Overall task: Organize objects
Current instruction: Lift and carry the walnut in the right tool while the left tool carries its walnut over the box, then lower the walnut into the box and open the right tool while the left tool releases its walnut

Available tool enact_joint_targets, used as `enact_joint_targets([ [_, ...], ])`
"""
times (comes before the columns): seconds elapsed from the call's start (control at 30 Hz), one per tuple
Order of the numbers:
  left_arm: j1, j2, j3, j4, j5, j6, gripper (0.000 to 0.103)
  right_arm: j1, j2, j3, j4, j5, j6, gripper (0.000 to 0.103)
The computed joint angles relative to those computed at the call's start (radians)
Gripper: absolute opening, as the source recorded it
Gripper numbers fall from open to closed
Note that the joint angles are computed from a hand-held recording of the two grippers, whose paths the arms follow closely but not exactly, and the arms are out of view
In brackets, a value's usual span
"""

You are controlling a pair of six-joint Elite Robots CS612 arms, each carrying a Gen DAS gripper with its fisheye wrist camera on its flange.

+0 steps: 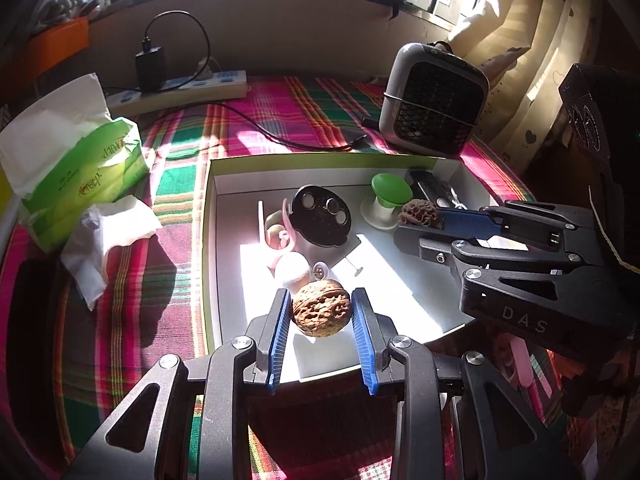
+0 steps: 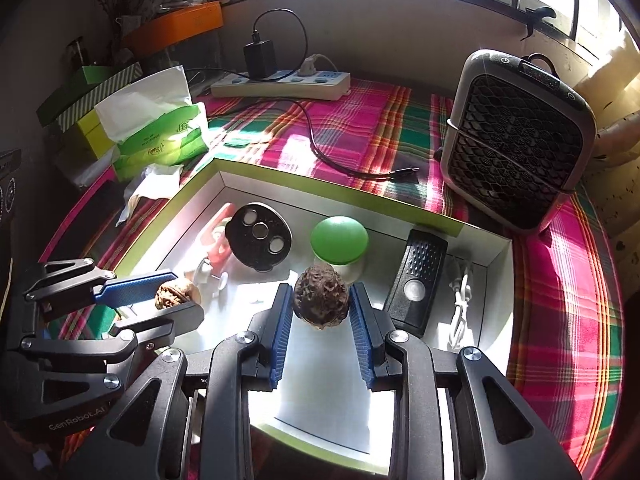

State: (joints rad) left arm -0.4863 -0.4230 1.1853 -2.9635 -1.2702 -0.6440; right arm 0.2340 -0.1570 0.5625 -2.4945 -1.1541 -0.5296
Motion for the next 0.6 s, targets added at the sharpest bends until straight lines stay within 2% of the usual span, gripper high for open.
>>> enact_joint_targets([
  [0.6,0.002,0.005,-0.009,0.024,0.018,0.006,0.028,0.012,0.047,-0.088,0.072,-0.032,-0.011,0.030],
])
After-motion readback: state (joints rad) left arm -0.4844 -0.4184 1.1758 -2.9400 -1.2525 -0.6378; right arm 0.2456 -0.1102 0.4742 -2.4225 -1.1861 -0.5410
